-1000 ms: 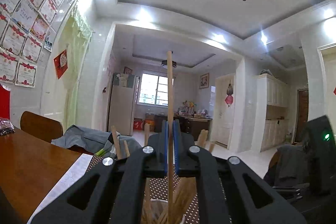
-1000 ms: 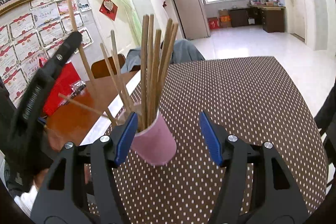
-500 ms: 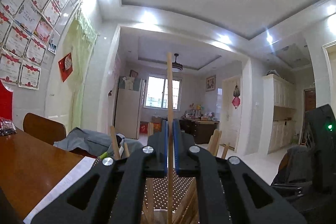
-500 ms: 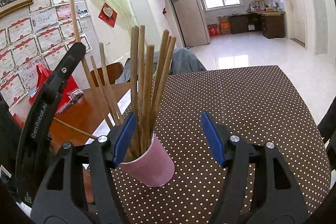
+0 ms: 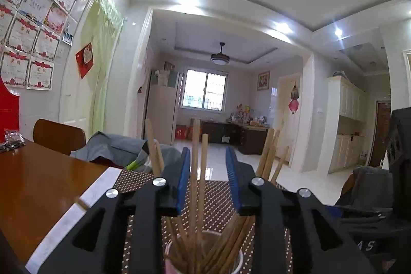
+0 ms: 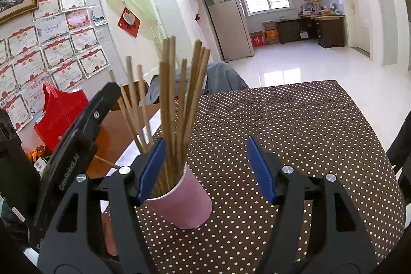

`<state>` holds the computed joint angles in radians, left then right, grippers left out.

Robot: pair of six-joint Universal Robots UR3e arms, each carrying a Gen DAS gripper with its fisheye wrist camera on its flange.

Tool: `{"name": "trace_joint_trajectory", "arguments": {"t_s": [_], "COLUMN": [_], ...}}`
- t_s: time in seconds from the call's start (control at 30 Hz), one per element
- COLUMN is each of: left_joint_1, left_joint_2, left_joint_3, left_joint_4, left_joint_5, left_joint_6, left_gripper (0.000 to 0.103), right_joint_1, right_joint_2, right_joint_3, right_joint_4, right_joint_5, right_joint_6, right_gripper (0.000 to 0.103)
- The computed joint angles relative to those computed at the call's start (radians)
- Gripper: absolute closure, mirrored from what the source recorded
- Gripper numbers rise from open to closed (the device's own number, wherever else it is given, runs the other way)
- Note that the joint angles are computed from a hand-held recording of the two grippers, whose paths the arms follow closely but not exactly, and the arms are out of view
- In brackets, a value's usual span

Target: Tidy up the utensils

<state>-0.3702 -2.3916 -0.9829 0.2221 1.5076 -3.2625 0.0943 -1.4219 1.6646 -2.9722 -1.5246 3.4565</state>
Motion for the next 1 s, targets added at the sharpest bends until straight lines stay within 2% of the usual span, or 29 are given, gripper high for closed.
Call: {"name": "trace_joint_trajectory", "arguments": {"t_s": [0.13,0.27,0.47,0.6,0.83,1.0], "left_joint_1": [0.005,0.017,0.039,0.059,0.086,0.111], "left_joint_2": [0.089,0.208,0.375,0.480,0.660,0.762], "left_joint_3": [-0.127,-0.284,-0.479,-0.596,-0.782,-0.868], "left_joint_4": [0.029,0.060,0.049,0.030,-0.023,-0.055], "left_joint_5": [0.001,-0.008,-0.031,-0.064,-0.117,-0.142], "left_joint_6": [0.009,0.003,-0.004,-0.018,0.000,0.017], "left_gripper": [0.068,0.058,0.054,0.049,0.049,0.046], "right_joint_1": [0.024,0.066,0.152,0.263,0.482,0.605], "right_joint_2": [-0.032,-0.088,-0.173,-0.200,-0.165,-0.129], "right_joint_3": [0.026,0.064,0.125,0.147,0.131,0.124], "right_joint_4": [-0.013,-0.013,-0.013,-0.027,-0.090,-0.153], "right_joint_5": [-0.030,-0.081,-0.188,-0.353,-0.649,-0.819], "right_joint_6": [0.016,0.034,0.058,0.056,0.019,-0.013], "right_gripper": [0.038,0.038,0.037,0.037,0.035,0.034]}}
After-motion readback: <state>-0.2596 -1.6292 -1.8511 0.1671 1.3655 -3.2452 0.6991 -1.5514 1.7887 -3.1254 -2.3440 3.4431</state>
